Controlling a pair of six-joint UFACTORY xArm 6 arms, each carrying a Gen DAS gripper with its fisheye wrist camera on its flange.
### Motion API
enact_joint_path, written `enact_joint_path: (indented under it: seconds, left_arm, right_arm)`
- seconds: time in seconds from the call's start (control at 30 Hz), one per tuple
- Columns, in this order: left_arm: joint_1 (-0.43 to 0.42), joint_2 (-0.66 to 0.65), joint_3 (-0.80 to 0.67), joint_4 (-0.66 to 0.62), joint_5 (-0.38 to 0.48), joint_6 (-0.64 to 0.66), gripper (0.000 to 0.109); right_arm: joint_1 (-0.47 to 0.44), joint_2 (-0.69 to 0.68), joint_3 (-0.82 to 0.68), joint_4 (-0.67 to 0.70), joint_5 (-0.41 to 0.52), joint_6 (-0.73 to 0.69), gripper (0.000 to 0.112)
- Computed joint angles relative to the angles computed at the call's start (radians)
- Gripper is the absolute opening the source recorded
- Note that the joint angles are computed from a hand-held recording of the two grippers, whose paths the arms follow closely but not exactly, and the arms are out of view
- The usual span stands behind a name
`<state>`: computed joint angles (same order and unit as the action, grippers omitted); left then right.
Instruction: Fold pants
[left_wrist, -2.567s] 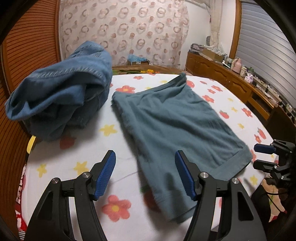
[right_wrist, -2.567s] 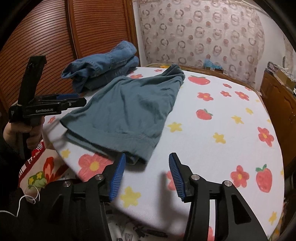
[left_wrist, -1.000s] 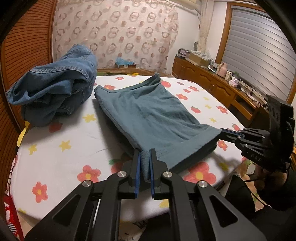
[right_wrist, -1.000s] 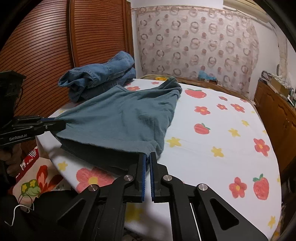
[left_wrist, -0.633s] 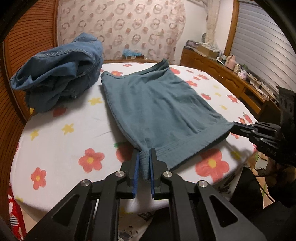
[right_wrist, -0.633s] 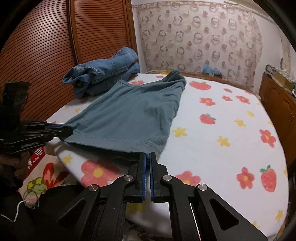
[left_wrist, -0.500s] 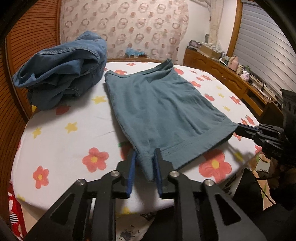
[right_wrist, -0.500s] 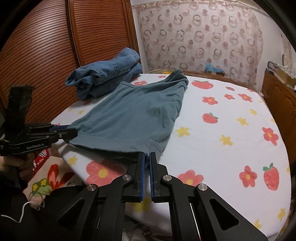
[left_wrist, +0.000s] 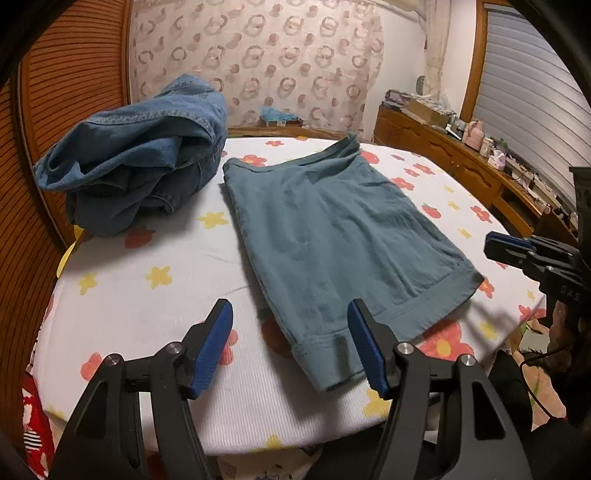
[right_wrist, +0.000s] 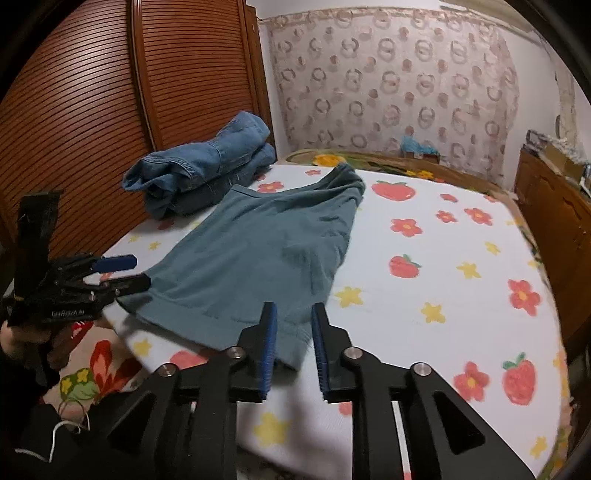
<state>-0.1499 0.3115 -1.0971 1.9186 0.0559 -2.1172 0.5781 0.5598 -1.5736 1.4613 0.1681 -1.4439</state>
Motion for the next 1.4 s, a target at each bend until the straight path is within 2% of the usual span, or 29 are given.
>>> enact_joint_path:
  seconds: [0.23, 0.57, 0.7, 0.83, 0.93, 1.1, 1.17, 1.27, 1.33, 1.4]
  left_arm:
    - [0.002, 0.027, 0.002, -0.088, 0.002, 0.097, 0.065]
    - [-0.005, 0.032, -0.001, -0.009, 0.005, 0.006, 0.065]
    - [-0.007, 0.030, 0.004, -0.008, -0.013, 0.018, 0.064]
    - [-0.008, 0.034, -0.006, 0.054, -0.036, -0.043, 0.056]
    - [-0.012, 0.037, -0.011, 0.074, -0.039, -0.065, 0.056]
    - [-0.012, 0.034, -0.004, 0.046, -0.038, -0.027, 0.056]
    - [-0.012, 0.032, 0.000, 0.033, -0.037, -0.013, 0.056]
    - [-0.013, 0.031, 0.002, 0.029, -0.037, -0.010, 0.056]
    - [-0.015, 0.028, 0.007, 0.037, -0.036, -0.018, 0.056]
    - [-0.016, 0.025, 0.009, 0.047, -0.035, -0.028, 0.056]
  right_arm:
    - [0.012, 0.086, -0.054, -0.343, -0.013, 0.332, 0.022]
    - [0.008, 0.075, -0.012, -0.526, -0.021, 0.509, 0.025]
    - [0.008, 0.080, -0.017, -0.547, -0.021, 0.527, 0.030]
    - [0.010, 0.082, -0.014, -0.552, -0.029, 0.526, 0.033]
    - [0.008, 0.083, -0.011, -0.550, -0.023, 0.527, 0.034]
    - [0.012, 0.074, 0.003, -0.467, -0.024, 0.445, 0.034]
    - [0.012, 0.071, 0.007, -0.485, -0.024, 0.454, 0.034]
    - [0.014, 0.069, 0.010, -0.494, -0.021, 0.454, 0.026]
    - [0.020, 0.060, 0.019, -0.469, -0.032, 0.410, 0.015]
    - [0.021, 0.047, 0.027, -0.413, -0.019, 0.350, 0.011]
